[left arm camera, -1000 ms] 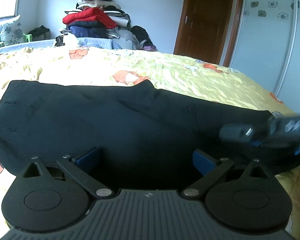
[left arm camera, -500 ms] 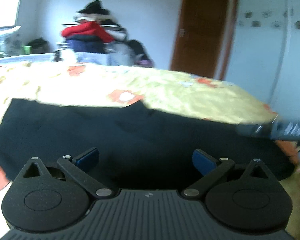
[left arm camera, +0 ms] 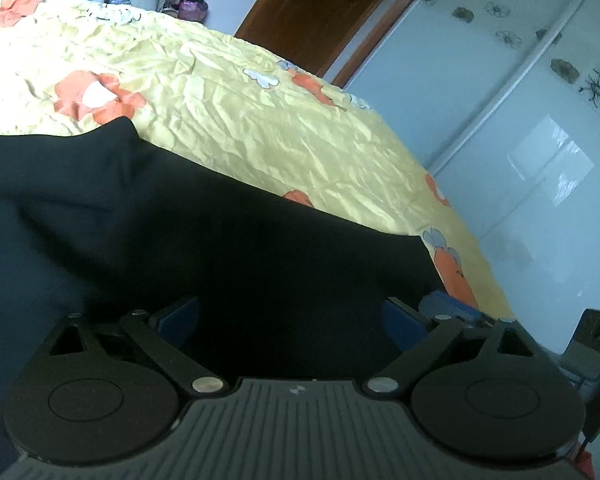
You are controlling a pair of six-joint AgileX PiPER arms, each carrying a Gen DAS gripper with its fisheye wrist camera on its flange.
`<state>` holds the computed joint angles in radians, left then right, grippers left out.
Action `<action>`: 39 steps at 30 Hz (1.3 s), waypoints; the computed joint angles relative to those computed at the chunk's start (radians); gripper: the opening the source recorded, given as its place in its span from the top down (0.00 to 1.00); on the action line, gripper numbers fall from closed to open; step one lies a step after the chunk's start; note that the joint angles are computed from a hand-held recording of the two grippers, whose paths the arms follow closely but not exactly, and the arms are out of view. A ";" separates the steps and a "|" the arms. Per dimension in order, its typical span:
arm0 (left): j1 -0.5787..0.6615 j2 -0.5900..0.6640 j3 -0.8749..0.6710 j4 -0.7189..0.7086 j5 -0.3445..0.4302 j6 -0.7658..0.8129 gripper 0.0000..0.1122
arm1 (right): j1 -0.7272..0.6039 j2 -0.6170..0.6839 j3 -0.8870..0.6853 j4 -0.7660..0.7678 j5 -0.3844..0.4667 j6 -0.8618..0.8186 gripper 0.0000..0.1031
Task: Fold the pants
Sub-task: 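Release the pants and press the folded fabric flat with both grippers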
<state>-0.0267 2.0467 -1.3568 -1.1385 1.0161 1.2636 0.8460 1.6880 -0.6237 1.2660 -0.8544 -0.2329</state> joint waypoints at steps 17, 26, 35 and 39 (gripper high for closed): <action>-0.054 -0.110 0.175 -0.103 -0.199 0.170 0.93 | -0.005 0.004 0.008 -0.015 0.001 0.032 0.19; -0.071 -0.171 0.262 -0.199 -0.401 0.389 0.74 | -0.026 0.019 -0.027 -0.022 0.052 -0.019 0.11; -0.022 -0.266 0.346 -0.449 -0.484 0.551 0.34 | -0.088 -0.037 -0.074 0.014 0.119 -0.228 0.11; -0.119 -0.266 0.363 -0.443 -0.637 0.693 0.19 | -0.147 0.046 -0.210 0.203 0.235 -0.530 0.10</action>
<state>-0.1460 1.7812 -0.9941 -1.5815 0.3790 1.9568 0.6992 1.7340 -0.8339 1.4688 -0.6195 -0.7628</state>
